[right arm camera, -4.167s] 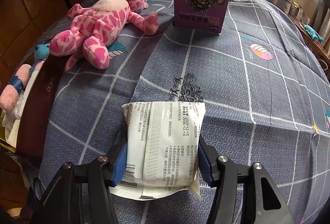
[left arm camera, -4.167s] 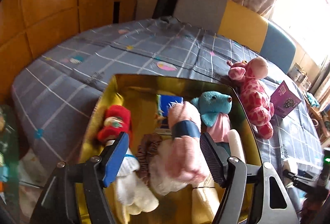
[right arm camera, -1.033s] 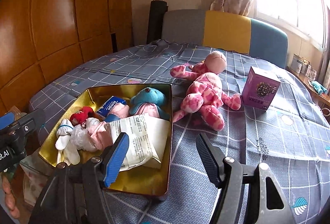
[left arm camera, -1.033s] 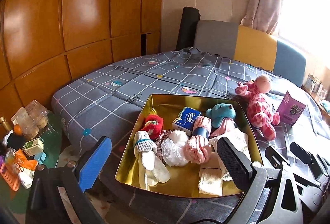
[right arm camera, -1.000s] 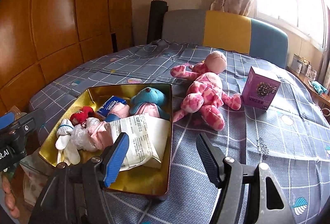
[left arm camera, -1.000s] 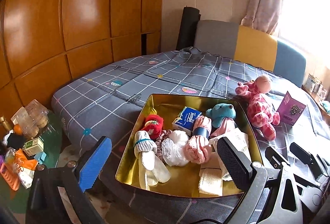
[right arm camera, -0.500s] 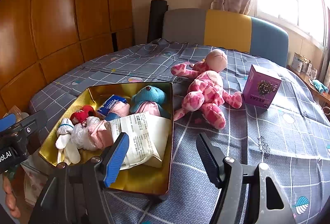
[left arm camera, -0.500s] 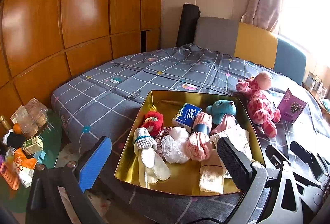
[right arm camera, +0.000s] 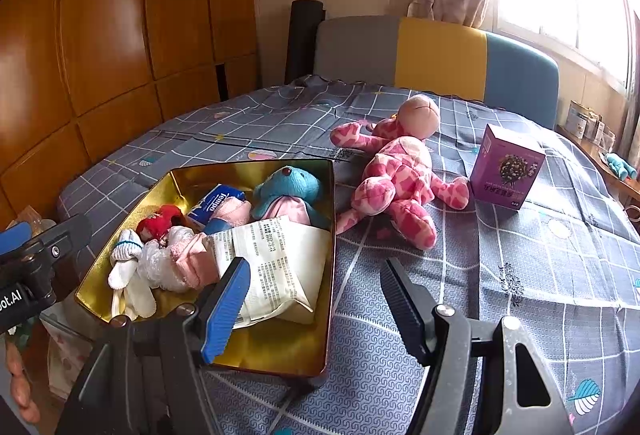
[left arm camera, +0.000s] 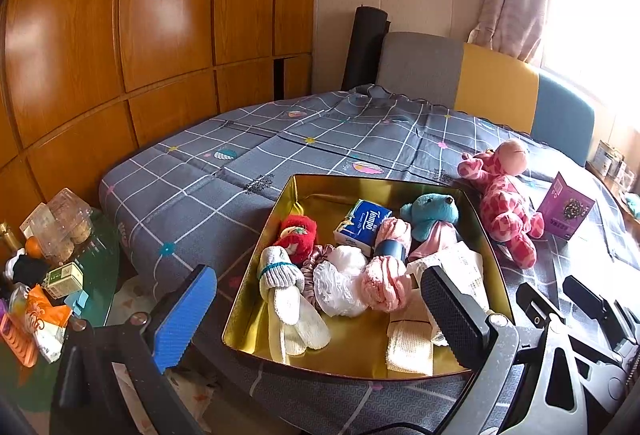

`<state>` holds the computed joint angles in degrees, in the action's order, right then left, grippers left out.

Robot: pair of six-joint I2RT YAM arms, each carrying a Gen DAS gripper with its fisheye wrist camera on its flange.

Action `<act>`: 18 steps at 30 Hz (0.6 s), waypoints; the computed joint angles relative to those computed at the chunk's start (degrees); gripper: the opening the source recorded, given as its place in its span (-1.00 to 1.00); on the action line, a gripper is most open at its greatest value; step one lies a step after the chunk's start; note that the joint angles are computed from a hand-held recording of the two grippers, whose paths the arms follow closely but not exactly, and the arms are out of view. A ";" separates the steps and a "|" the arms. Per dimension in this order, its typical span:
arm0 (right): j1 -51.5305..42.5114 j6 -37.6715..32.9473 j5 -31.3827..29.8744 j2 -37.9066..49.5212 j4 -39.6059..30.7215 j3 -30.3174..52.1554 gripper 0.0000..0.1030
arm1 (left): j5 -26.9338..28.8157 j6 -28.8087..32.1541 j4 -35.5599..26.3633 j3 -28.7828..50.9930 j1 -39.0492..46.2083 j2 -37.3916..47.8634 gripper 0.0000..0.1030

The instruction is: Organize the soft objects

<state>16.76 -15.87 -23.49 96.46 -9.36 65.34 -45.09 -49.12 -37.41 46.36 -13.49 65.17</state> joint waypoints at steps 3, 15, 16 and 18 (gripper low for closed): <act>0.00 -0.04 0.06 -0.05 -0.17 0.04 0.33 | -0.02 -0.09 -0.08 0.09 -0.07 0.05 0.99; -0.08 0.05 0.13 -0.02 -0.14 0.00 0.33 | 0.09 -0.25 -0.58 0.41 -0.22 0.09 0.99; -0.03 0.14 0.21 -0.07 -0.12 -0.06 0.33 | 0.12 -0.24 -0.57 0.42 -0.22 0.07 0.99; -0.02 0.30 0.27 -0.13 -0.04 -0.10 0.33 | 0.05 -0.17 -0.55 0.44 -0.27 0.10 0.99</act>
<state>16.73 -15.57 -23.22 96.33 -9.40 65.24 -45.04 -49.29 -37.96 46.80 -13.76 65.27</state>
